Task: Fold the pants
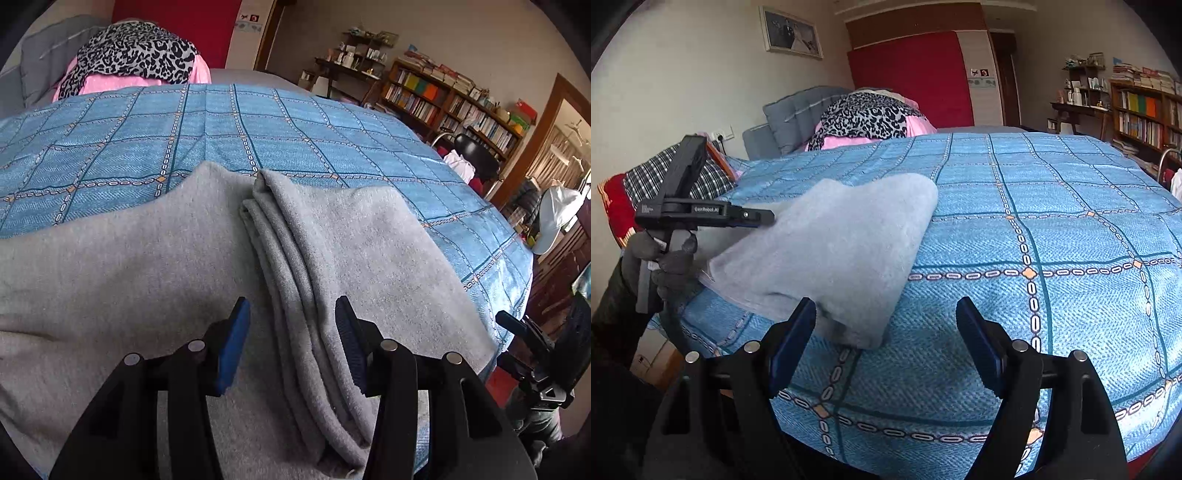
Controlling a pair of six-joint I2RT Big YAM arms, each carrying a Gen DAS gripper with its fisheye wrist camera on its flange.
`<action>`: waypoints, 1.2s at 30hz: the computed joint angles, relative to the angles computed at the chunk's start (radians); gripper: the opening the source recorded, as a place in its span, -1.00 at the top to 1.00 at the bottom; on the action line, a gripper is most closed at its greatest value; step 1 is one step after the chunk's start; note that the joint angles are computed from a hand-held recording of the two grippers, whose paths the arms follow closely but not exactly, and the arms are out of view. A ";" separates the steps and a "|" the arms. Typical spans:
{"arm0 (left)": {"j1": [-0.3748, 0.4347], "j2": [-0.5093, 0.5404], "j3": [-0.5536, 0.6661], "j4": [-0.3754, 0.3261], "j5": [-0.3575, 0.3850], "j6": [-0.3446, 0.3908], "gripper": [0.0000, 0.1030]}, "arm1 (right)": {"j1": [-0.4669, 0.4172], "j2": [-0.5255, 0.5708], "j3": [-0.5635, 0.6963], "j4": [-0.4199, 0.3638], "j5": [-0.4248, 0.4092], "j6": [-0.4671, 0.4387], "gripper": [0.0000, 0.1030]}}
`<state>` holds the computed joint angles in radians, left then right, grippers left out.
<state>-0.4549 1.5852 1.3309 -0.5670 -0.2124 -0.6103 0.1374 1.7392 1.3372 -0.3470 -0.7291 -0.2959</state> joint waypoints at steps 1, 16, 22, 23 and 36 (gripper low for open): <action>-0.007 -0.010 -0.004 0.008 -0.007 0.002 0.06 | -0.001 -0.001 0.003 0.012 -0.016 0.030 -0.54; -0.097 0.035 -0.049 0.139 0.022 0.051 0.06 | 0.069 0.065 0.029 0.025 0.214 0.040 -0.57; -0.098 0.034 -0.048 0.134 0.034 0.049 0.02 | 0.064 0.080 0.075 -0.043 0.195 0.003 -0.60; -0.095 0.036 -0.044 0.129 0.044 0.049 -0.03 | 0.063 0.083 0.088 -0.061 0.190 -0.001 -0.60; -0.077 0.040 0.000 0.094 0.086 -0.003 -0.16 | 0.068 0.260 0.502 -0.330 -0.022 0.007 -0.61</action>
<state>-0.5321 1.6256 1.3305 -0.4732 -0.1259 -0.6132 0.2050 1.9995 1.8390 -0.6773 -0.7514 -0.2885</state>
